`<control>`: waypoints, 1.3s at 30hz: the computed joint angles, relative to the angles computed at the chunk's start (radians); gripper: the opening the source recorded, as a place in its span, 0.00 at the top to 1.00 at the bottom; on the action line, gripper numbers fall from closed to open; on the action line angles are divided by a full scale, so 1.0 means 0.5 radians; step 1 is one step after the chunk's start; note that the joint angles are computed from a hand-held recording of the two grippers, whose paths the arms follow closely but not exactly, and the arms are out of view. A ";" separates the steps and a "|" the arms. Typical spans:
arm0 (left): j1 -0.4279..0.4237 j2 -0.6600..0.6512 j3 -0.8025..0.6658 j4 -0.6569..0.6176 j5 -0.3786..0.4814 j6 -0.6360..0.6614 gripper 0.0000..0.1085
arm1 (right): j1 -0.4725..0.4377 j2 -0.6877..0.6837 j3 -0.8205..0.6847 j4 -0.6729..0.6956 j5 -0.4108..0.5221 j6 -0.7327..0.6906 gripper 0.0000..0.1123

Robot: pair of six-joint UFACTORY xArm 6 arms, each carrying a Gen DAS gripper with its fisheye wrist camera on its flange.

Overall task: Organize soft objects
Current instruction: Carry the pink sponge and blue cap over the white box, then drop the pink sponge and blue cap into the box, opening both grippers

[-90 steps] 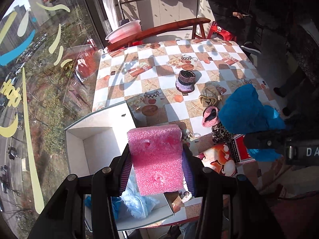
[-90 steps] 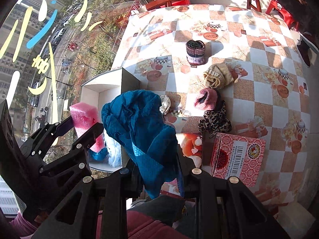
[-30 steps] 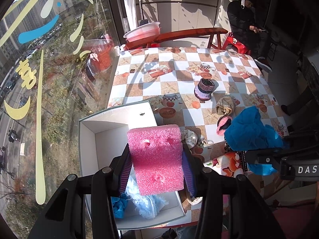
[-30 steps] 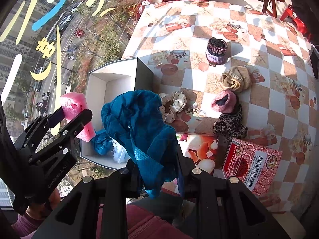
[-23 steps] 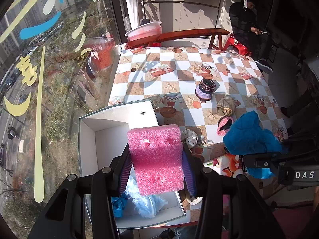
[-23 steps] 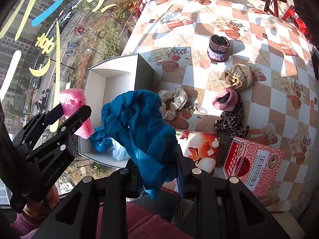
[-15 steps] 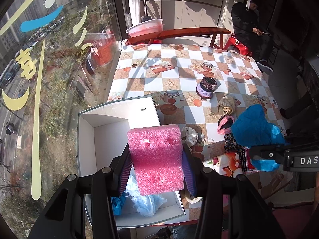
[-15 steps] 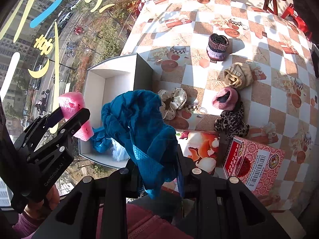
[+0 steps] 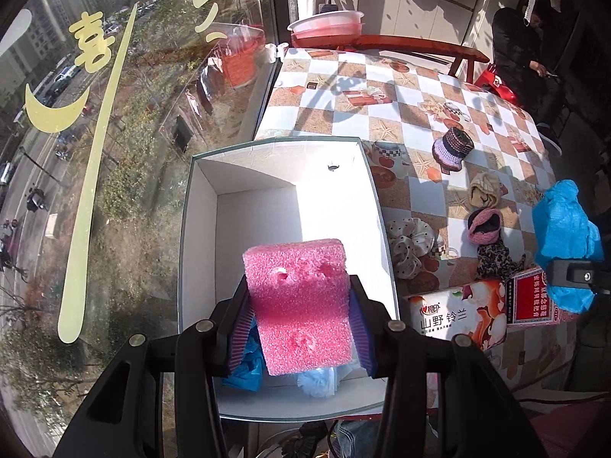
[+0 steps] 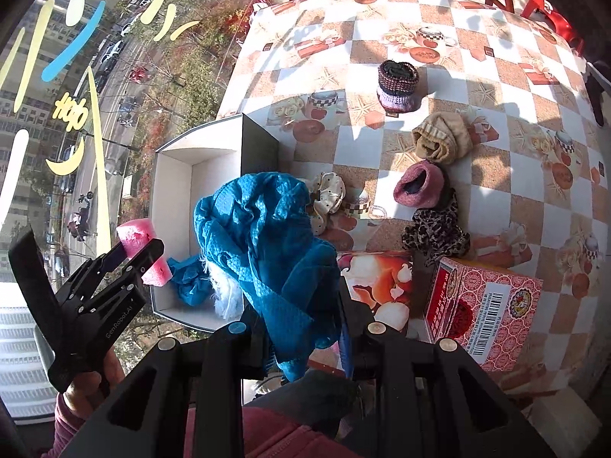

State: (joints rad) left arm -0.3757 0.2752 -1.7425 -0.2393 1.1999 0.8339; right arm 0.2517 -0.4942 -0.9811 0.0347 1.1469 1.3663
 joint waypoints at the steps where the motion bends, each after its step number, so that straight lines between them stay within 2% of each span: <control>1: 0.013 0.014 -0.006 0.020 0.001 -0.027 0.54 | -0.009 0.047 -0.025 0.033 -0.011 -0.063 0.76; 8: 0.068 0.061 0.025 0.134 0.014 -0.168 0.54 | -0.082 0.476 -0.294 0.289 -0.145 -0.500 0.76; 12: 0.066 0.073 0.048 0.166 -0.005 -0.227 0.54 | -0.122 0.732 -0.530 0.344 -0.121 -0.700 0.76; 18: 0.055 0.098 0.057 0.208 -0.010 -0.287 0.54 | -0.160 0.983 -0.762 0.432 -0.120 -0.851 0.76; 32: 0.052 0.121 0.042 0.216 0.023 -0.285 0.53 | -0.193 1.145 -0.912 0.473 -0.094 -0.962 0.76; 34: 0.051 0.099 0.071 0.189 -0.004 -0.261 0.48 | -0.204 1.149 -0.917 0.480 -0.104 -0.981 0.76; 35: 0.057 0.104 0.057 0.165 0.014 -0.266 0.36 | -0.214 1.152 -0.917 0.505 -0.110 -0.998 0.71; 37: 0.074 0.121 0.016 0.098 0.057 -0.292 0.21 | -0.236 1.143 -0.894 0.544 -0.105 -1.009 0.57; 39: 0.084 0.132 -0.010 0.050 0.079 -0.285 0.21 | -0.266 1.094 -0.828 0.557 -0.102 -0.963 0.23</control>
